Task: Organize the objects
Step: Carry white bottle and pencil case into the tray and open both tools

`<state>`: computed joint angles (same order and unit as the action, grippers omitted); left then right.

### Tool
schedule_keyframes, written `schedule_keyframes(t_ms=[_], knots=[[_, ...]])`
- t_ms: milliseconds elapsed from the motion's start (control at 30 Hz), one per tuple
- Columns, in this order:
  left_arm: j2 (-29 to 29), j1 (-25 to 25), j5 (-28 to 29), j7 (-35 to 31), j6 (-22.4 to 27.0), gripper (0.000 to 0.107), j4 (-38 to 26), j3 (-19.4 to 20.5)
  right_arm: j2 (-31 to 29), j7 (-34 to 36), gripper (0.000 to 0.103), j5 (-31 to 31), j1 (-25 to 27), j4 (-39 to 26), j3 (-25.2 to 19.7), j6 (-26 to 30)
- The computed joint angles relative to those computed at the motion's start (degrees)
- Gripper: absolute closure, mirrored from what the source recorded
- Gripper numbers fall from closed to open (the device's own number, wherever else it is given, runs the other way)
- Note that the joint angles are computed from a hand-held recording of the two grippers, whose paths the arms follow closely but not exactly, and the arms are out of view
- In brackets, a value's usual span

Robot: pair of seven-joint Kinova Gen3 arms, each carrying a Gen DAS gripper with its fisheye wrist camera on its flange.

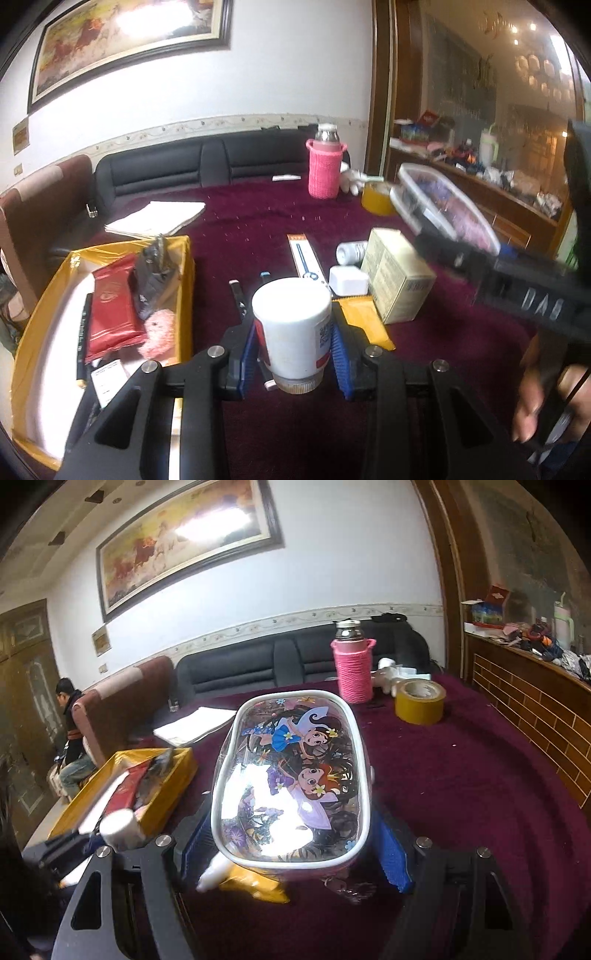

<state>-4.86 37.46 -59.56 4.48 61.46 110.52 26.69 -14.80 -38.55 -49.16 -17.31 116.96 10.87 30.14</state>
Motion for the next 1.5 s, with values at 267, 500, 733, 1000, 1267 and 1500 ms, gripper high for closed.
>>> schedule_keyframes(t_ms=[267,500,733,1000,1267,1500], knots=[[-13.2,-3.2,6.5,-0.4,-3.3,0.074,5.2,-0.9,-2.3,-6.4,0.022,5.2,-1.8,-1.7,-4.2,4.9],[-25.4,-6.5,13.8,-3.7,-1.4,0.074,9.9,-3.5,0.9,-12.5,0.022,9.4,-6.0,-6.1,-10.8,8.7],[-33.0,-8.6,22.2,-9.4,0.1,0.074,14.3,-10.8,11.4,-26.7,0.021,19.3,-14.0,-17.7,-15.8,12.2],[-33.1,-10.8,27.4,-16.3,-7.0,0.073,17.3,-17.4,26.7,-44.5,0.021,35.3,-17.3,-33.9,-25.4,16.6],[-32.5,-13.6,32.4,-23.9,-12.5,0.073,18.8,-22.1,37.8,-52.5,0.021,43.6,-24.0,-47.0,-23.8,23.0],[-32.4,-17.5,36.5,-29.3,-16.0,0.073,19.8,-23.6,43.6,-55.1,0.02,45.7,-26.2,-54.3,-22.4,26.8]])
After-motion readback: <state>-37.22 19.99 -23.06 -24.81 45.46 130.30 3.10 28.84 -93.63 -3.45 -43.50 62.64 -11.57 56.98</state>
